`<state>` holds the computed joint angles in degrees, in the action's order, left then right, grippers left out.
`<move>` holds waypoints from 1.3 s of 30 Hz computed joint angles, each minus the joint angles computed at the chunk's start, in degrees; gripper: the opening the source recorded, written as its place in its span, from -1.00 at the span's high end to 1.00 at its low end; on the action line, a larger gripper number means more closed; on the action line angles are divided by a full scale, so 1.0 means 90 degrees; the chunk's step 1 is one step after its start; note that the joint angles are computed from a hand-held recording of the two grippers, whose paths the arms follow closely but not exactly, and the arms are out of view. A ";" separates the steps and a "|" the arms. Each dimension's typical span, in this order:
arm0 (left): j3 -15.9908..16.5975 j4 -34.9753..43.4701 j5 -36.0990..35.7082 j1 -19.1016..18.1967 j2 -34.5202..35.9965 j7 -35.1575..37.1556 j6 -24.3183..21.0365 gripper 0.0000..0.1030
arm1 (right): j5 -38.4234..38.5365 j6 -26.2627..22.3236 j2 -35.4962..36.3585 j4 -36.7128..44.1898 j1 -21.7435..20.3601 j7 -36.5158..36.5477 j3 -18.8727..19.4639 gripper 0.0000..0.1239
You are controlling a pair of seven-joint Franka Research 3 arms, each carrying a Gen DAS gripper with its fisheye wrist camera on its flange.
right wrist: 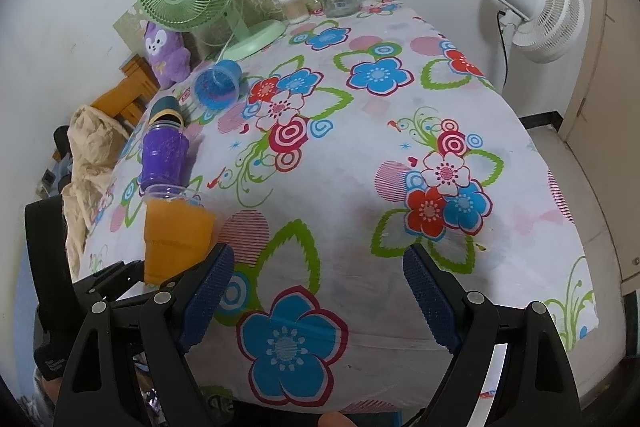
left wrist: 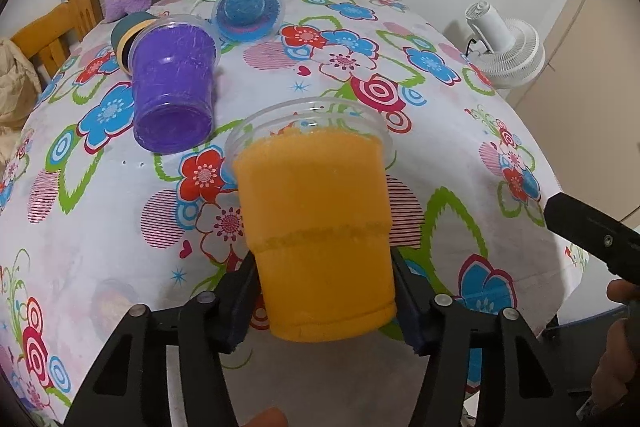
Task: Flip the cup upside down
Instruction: 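Rotate the left gripper to turn the orange cup rim-down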
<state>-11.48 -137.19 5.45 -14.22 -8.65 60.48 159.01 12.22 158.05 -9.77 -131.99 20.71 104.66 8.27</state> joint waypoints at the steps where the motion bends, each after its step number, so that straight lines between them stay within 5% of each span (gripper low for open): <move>1: -0.0008 0.0005 0.0025 0.0004 -0.0008 -0.0016 -0.0015 -0.14 | 0.0002 -0.0010 0.0009 0.0011 0.0008 -0.0018 0.0000 -0.43; 39: 0.0152 -0.0225 0.0100 0.0018 -0.0896 0.0090 -0.0216 0.00 | -0.0120 -0.0078 0.0170 0.0244 0.0166 -0.0260 0.0066 -0.43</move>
<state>-10.11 -139.21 6.35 -14.06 -16.71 61.29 157.07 11.15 157.35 -8.24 -129.80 22.21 102.32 8.86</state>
